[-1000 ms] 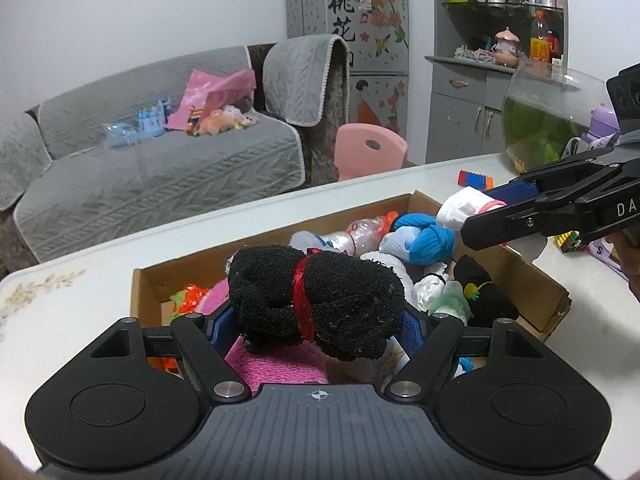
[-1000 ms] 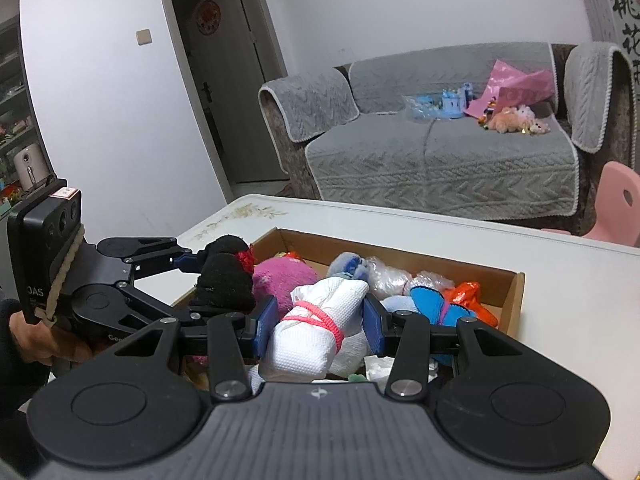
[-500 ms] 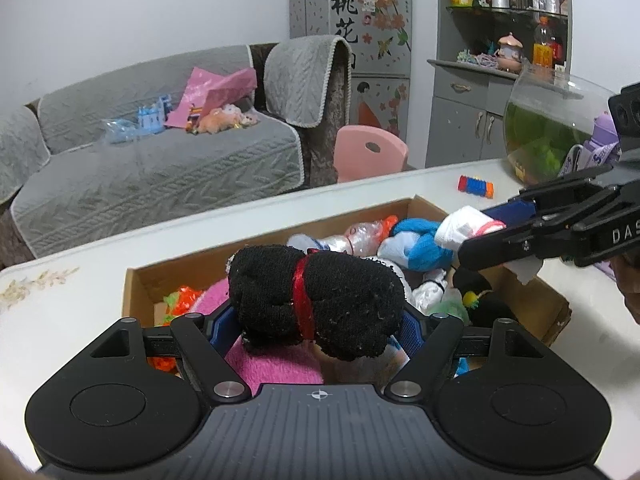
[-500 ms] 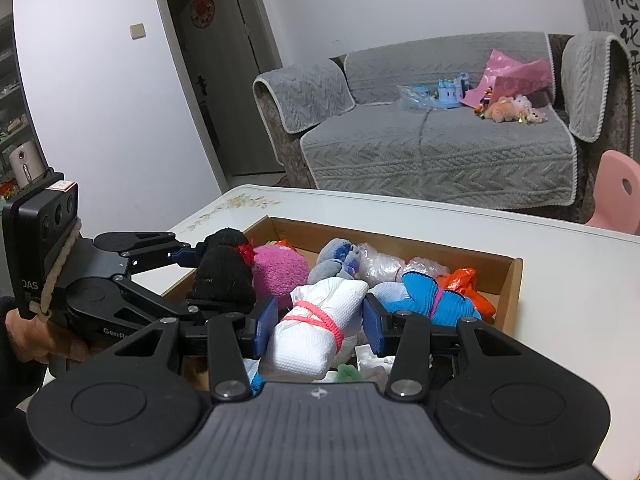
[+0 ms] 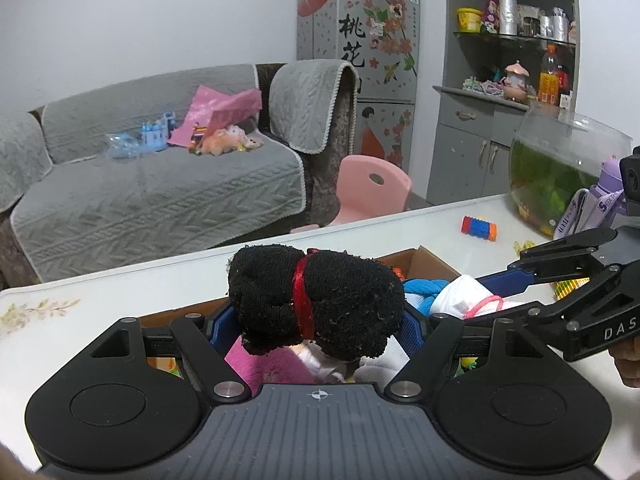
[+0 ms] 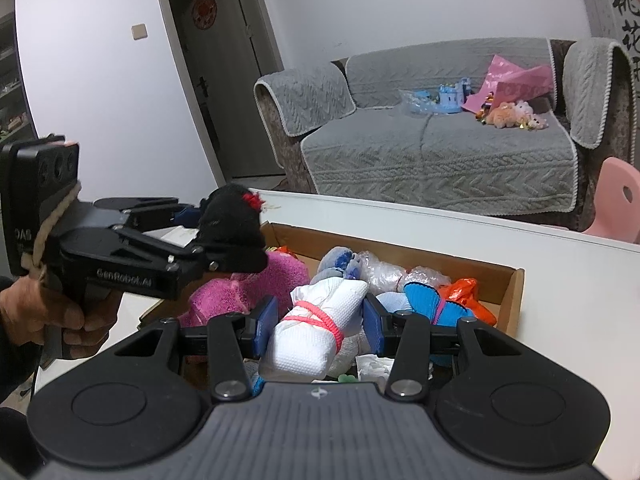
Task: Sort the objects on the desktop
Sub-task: 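Carry the black sock and white sock over the box with both tools, then lower both tools into the box and open them to release the socks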
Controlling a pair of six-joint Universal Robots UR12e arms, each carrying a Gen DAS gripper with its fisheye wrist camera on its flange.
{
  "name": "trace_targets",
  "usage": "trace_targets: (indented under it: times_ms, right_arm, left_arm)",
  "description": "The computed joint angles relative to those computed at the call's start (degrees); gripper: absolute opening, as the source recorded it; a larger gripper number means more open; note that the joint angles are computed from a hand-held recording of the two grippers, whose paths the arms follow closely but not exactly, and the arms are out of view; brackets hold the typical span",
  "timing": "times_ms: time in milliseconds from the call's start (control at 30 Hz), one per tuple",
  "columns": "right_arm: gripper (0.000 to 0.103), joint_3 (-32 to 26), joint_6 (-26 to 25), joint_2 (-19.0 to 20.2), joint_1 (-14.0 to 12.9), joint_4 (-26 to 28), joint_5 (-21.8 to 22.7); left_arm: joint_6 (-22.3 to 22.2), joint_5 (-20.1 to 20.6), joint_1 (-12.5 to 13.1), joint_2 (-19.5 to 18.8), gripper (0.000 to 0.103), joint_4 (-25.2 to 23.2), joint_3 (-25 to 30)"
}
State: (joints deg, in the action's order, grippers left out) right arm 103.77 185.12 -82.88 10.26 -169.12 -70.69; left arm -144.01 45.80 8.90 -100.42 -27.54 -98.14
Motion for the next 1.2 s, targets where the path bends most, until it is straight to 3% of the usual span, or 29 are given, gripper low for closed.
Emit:
trace_targets:
  times_ms: [500,933,1067,1200]
  right_arm:
    - [0.042,-0.12,-2.85,0.24,0.53,3.29,-4.61]
    - [0.042,0.70,-5.57,0.19,1.64,6.15,-8.88]
    - [0.042,0.54,-6.63,0.19,2.14,6.67,-10.00]
    - [0.043,0.40,-6.67,0.05,2.29,7.37,-10.40]
  left_arm:
    - [2.50,2.26,-2.73,-1.24,0.080,-2.49,-0.23]
    - [3.50,4.34,-2.96,-1.43,0.078,-3.20,-1.18]
    - [3.99,5.69,-3.31,-1.22,0.080,-3.43,-1.15]
    - [5.99,7.36,-3.80,-0.84,0.088,-5.24,-1.02]
